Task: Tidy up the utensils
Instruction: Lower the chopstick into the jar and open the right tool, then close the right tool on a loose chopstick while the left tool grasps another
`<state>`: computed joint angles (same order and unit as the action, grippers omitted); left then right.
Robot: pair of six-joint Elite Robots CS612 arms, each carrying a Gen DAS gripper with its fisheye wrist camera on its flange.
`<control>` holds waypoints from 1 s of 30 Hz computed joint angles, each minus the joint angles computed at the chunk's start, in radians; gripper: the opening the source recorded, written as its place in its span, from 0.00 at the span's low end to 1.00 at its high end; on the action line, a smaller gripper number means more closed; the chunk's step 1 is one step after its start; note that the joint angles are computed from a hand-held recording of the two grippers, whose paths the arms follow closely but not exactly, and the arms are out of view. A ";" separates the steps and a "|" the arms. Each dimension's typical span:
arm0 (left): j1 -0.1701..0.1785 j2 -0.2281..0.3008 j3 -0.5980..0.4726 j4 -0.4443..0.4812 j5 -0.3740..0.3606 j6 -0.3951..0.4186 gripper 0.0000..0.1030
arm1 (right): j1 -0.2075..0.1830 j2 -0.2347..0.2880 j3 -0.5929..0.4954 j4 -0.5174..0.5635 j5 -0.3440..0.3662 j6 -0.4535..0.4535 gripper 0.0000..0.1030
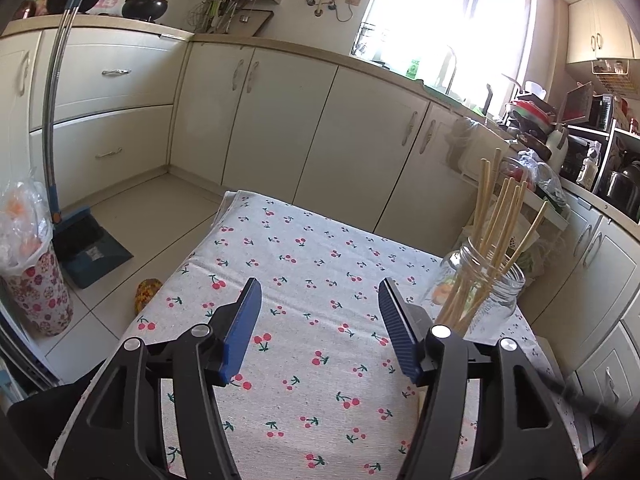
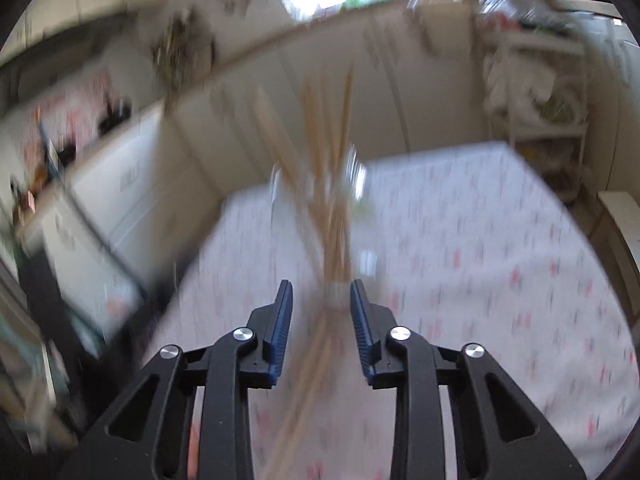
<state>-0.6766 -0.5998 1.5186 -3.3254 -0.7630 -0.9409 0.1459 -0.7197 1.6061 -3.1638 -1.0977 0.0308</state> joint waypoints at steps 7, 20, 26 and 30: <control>0.001 -0.016 0.016 0.022 -0.037 0.000 0.58 | 0.036 -0.008 0.014 0.160 -0.070 -0.126 0.20; 0.008 -0.065 0.038 0.182 -0.238 0.027 0.66 | 0.025 -0.013 0.002 0.258 -0.171 -0.246 0.10; 0.008 -0.054 -0.021 0.305 -0.337 0.128 0.66 | 0.010 -0.012 0.006 0.244 -0.202 -0.276 0.08; 0.000 -0.037 -0.075 0.385 -0.351 0.211 0.66 | -0.009 -0.009 0.002 0.243 -0.202 -0.262 0.06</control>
<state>-0.6769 -0.6371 1.4433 -2.9401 -1.1143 -0.7303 0.1368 -0.7286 1.6080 -2.9209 -1.2998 -0.2315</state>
